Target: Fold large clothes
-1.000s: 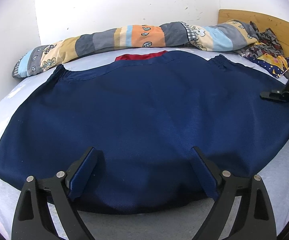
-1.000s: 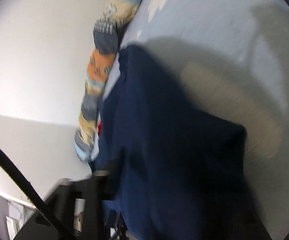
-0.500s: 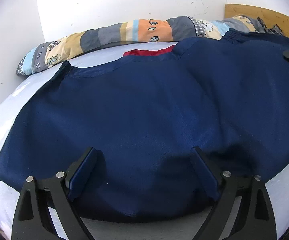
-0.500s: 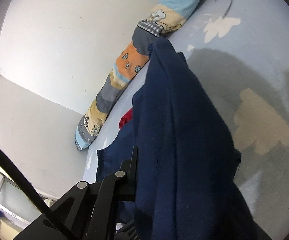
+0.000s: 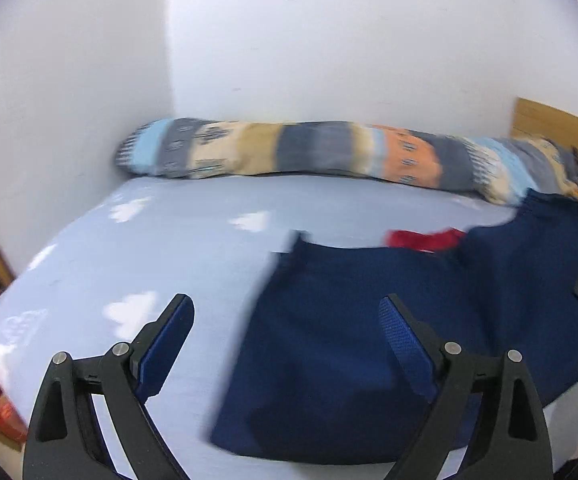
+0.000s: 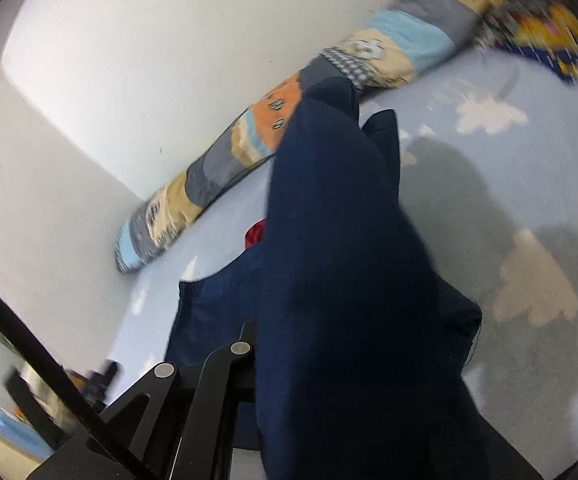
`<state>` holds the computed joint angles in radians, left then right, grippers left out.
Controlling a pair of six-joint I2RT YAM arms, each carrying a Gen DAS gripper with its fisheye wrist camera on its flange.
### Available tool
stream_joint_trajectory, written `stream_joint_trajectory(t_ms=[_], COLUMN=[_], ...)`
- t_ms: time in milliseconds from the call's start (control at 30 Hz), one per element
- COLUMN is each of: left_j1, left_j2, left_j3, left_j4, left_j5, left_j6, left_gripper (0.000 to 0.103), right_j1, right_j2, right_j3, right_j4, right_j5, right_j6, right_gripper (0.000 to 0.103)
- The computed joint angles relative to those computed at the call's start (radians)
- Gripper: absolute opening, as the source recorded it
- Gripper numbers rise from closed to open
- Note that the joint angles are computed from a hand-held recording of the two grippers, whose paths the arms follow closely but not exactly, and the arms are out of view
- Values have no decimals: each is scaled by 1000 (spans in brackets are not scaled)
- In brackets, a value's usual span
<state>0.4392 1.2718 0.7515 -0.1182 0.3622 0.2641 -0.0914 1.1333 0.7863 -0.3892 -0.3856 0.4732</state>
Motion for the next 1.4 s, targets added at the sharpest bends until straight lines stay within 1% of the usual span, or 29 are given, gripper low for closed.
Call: stream_joint_trajectory(t_ms=[33,67,100,167,233,333,400,467,500,533,567,667,700,733,833,867,933,967,1000,1033,1067,1100,1167,1200,1267,1300,1333,1367,1400], left_j1=[52,108,156,229,274,305,317,320,306,300,302,280,279,283,295,297,297,298,298,299,299,298,292,291,294,294,294,294,294], left_j2=[22,54,91,158,194,238,259,272,281,282,276,253,250,246,248,254,272,276,282,286,287,286,280,281,281,279,279,280,281], left_j3=[20,45,78,140,172,211,235,254,264,266,262,253,256,258,263,266,278,280,286,290,291,290,286,288,295,294,293,293,293], left_j4=[-1,0,-10,-29,-24,-17,-33,-59,-62,-61,-61,-59,-63,-66,-57,-55,-64,-69,-76,-84,-85,-84,-77,-80,-95,-99,-101,-106,-112], left_j5=[24,40,51,82,73,49,58,69,61,57,60,30,34,41,46,41,27,26,28,31,35,36,24,25,50,60,67,73,81], left_j6=[5,0,-8,-33,-51,-50,-61,-66,-72,-74,-68,-72,-81,-89,-115,-115,-110,-106,-99,-92,-86,-80,-78,-82,-96,-99,-98,-93,-86], left_gripper=[93,93,93,93,93,93,93,93,93,93,93,93,93,93,93,93,93,93,93,93,93,93,93,93,93,93,93,93,93], right_j1=[57,142,214,405,562,776,869,910,923,941,948,904,898,938,969,985,1032,1041,1052,1078,1112,1134,1156,1161,1167,1166,1162,1144,1109], right_j2=[-14,2,23,95,201,447,620,765,795,797,798,739,700,662,642,654,750,818,886,916,919,921,903,879,813,782,732,671,599], right_j3=[12,40,63,125,181,284,342,382,375,352,349,333,328,335,388,399,475,517,562,575,558,559,552,533,472,444,393,335,269], right_j4=[-23,-32,-37,-50,-44,-9,15,28,51,85,90,96,104,71,52,45,-5,-42,-94,-92,-65,-72,-82,-68,-25,-5,28,59,88], right_j5=[54,134,202,377,521,714,793,802,820,863,877,812,812,843,843,850,866,851,843,893,968,1003,1001,980,918,870,797,686,578], right_j6=[2,12,20,36,48,31,-10,-30,-28,-43,-57,-45,-49,-21,-1,-5,-32,-48,-69,-90,-121,-135,-149,-155,-174,-184,-202,-217,-205], right_gripper=[11,11,11,11,12,12,12,12,12,12,11,11,11,11,11,11,12,18,20,21,25,27,33,36,44,46,51,55,55])
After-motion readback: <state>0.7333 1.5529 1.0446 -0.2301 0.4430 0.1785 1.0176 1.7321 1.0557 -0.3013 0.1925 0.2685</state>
